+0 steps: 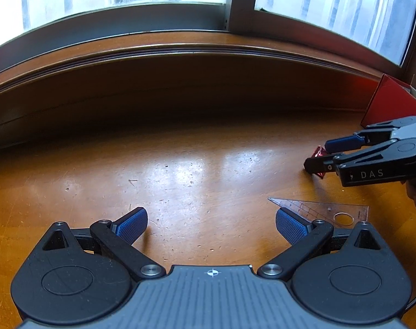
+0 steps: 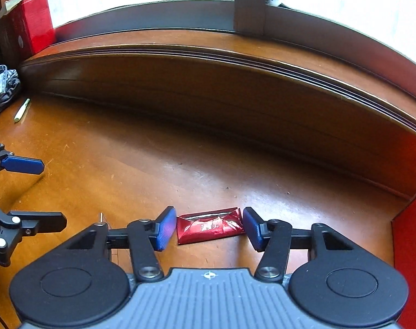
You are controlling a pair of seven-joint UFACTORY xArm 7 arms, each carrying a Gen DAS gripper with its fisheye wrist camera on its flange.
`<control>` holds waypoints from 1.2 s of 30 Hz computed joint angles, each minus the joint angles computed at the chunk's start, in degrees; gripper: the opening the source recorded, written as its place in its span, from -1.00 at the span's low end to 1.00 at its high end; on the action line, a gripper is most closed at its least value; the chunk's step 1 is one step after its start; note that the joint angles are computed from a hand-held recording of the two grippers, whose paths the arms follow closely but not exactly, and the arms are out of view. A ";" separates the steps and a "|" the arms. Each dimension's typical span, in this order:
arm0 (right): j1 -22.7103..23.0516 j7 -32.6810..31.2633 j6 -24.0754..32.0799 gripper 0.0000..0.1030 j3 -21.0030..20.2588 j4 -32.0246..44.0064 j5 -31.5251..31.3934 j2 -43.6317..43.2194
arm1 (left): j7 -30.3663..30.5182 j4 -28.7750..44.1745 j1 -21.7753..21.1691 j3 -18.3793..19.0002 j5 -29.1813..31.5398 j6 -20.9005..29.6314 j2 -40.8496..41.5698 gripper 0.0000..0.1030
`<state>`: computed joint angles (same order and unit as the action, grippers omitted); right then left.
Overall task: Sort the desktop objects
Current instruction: 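Move both tools back to the desk toward the hair tie and red wrapper, then close the left tool on the blue hair tie while the right tool grasps the red wrapper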
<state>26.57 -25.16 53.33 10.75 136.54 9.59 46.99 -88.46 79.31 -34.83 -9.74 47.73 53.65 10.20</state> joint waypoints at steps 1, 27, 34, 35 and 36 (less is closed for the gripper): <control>-0.06 0.38 -0.72 0.09 -0.22 -1.36 -0.03 -0.83 | -0.05 0.04 -0.09 -0.02 0.21 0.08 -0.04 0.96; -8.35 14.76 -25.77 0.09 -1.84 -73.26 0.33 -50.74 | 15.22 9.31 -9.40 -0.23 0.37 -2.38 6.69 0.57; -7.52 12.91 -27.73 0.13 -2.52 -77.73 3.16 -54.12 | 18.52 13.54 -11.49 0.33 -4.92 -2.77 10.33 -0.06; -7.41 12.50 -27.83 0.13 -2.67 -78.07 3.55 -54.42 | 18.57 13.99 -12.03 0.55 -5.15 -2.53 10.74 -0.09; -7.29 11.78 -27.93 0.13 -2.91 -78.12 4.14 -54.44 | 18.55 14.43 -12.59 0.77 -5.28 -2.21 11.17 -0.12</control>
<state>19.28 -13.38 25.40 7.84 58.42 13.73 -7.45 -69.91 93.74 -47.42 -8.98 42.45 51.44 21.37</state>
